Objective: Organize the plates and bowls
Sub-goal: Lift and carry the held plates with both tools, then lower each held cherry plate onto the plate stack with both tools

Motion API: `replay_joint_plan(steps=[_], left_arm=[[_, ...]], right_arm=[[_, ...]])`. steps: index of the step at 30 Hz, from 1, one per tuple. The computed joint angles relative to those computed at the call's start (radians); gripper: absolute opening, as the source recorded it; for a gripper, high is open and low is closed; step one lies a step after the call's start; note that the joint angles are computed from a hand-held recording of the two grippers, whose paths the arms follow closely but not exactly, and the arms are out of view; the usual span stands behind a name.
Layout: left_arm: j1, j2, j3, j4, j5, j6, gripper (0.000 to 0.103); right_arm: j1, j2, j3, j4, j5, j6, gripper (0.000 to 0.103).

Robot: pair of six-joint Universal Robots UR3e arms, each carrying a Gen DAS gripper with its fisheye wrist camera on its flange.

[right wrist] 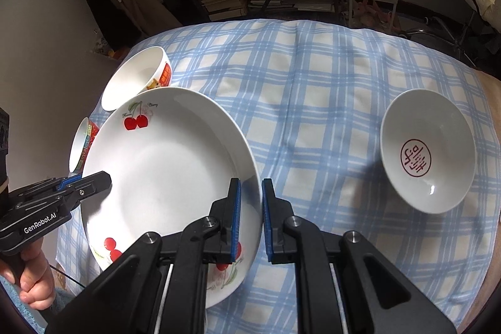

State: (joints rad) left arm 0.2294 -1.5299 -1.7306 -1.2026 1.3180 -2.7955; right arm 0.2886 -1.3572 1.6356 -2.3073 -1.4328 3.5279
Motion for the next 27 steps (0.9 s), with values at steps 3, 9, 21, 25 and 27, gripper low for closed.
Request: replay_joint_plan(steps=[3, 9, 21, 25, 27], left_arm=[[0.035, 0.066, -0.022, -0.045, -0.013, 0.035, 0.017], [0.100, 0.197, -0.067, -0.139, -0.023, 0.102, 0.017], [0.280, 0.478, -0.228, -0.304, -0.016, 0.247, 0.021], [0.372, 0.561, -0.261, -0.385, -0.027, 0.338, 0.021], [0.406, 0.591, -0.269, -0.419, -0.025, 0.370, 0.021]], right_arm=[[0.024, -0.029, 0.006, 0.006, -0.012, 0.016, 0.014], [0.077, -0.084, 0.018, 0.021, -0.041, 0.060, 0.014], [0.223, -0.115, 0.010, 0.079, -0.116, 0.108, 0.014], [0.263, -0.126, 0.032, 0.070, -0.117, 0.136, 0.014], [0.279, -0.127, 0.040, 0.065, -0.116, 0.153, 0.014]])
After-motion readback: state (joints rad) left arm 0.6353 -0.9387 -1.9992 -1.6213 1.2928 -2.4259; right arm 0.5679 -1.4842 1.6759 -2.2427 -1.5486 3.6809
